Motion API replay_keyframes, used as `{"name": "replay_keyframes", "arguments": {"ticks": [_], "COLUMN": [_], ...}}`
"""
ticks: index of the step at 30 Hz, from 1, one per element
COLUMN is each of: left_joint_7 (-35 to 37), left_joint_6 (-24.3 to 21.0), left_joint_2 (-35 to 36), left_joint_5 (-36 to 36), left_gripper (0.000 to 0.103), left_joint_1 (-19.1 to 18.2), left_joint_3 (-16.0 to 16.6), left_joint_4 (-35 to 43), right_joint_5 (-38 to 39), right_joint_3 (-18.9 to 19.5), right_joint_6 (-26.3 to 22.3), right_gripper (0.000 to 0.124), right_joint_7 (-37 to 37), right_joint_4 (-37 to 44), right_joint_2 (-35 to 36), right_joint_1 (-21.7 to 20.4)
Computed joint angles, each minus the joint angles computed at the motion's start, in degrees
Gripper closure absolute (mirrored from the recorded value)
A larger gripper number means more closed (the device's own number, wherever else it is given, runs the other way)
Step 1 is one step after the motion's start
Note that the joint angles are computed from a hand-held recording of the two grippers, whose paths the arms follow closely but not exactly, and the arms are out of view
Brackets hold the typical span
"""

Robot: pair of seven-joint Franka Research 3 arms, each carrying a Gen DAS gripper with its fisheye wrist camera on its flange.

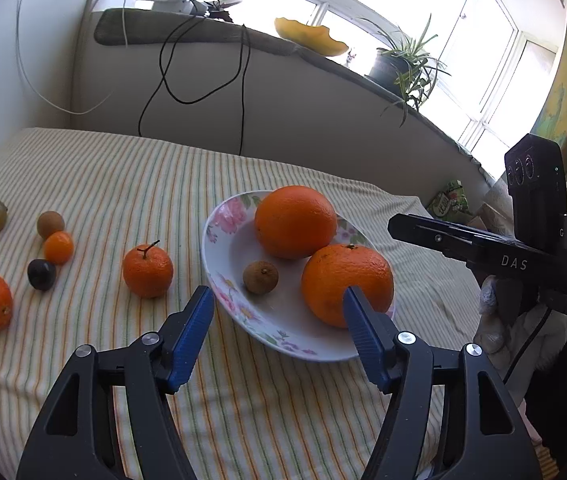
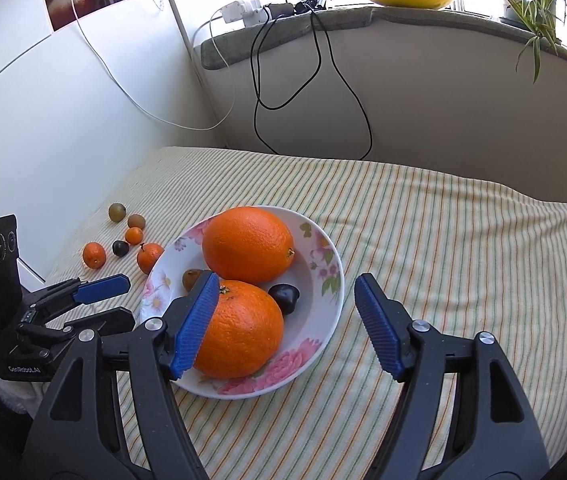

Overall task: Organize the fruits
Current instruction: 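Grasp the bumpy orange with the left tool while the right tool grasps the stemmed tangerine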

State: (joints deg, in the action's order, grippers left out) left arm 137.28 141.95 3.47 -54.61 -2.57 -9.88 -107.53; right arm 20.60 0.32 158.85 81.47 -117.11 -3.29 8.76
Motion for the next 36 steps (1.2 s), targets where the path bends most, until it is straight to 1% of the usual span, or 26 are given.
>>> {"name": "replay_keyframes", "arguments": {"ticks": [6,9,14,19,25,31,36], "left_joint_7": [0.0,0.0,0.4,0.6,-1.8,-2.5,-3.0], "left_joint_6": [2.4,3.3,4.9,6.8,8.9,9.5,9.9], "left_joint_2": [-0.8,-1.0,-1.8,-2.9,-3.2,-3.1,-2.7], "left_joint_5": [0.2,0.2,0.1,0.4,2.4,2.9,3.0], "left_gripper": [0.034,0.034,0.034,0.034,0.033,0.033,0.033], "left_joint_1": [0.1,0.4,1.0,1.4,2.2,3.5,4.5], "left_joint_3": [0.4,0.8,1.5,2.4,3.4,4.3,4.6], "left_joint_4": [-1.0,-1.4,-2.6,-4.2,-5.1,-5.7,-5.7], "right_joint_5": [0.9,0.7,1.6,0.6,0.4,-1.9,-5.1], "right_joint_3": [0.2,0.4,0.8,1.4,2.2,2.9,3.3], "right_joint_6": [-0.1,0.1,-0.3,-1.7,-3.7,-6.0,-9.1], "right_gripper": [0.050,0.047,0.047,0.047,0.047,0.047,0.047], "right_joint_7": [-0.7,-0.7,-2.5,-3.8,-6.1,-7.3,-8.4], "right_joint_4": [0.7,1.2,3.0,5.7,9.6,13.4,16.9], "right_joint_2": [0.1,0.2,1.0,2.7,5.4,8.2,11.0], "right_joint_1": [0.4,0.6,1.4,2.2,3.4,4.7,6.1]}}
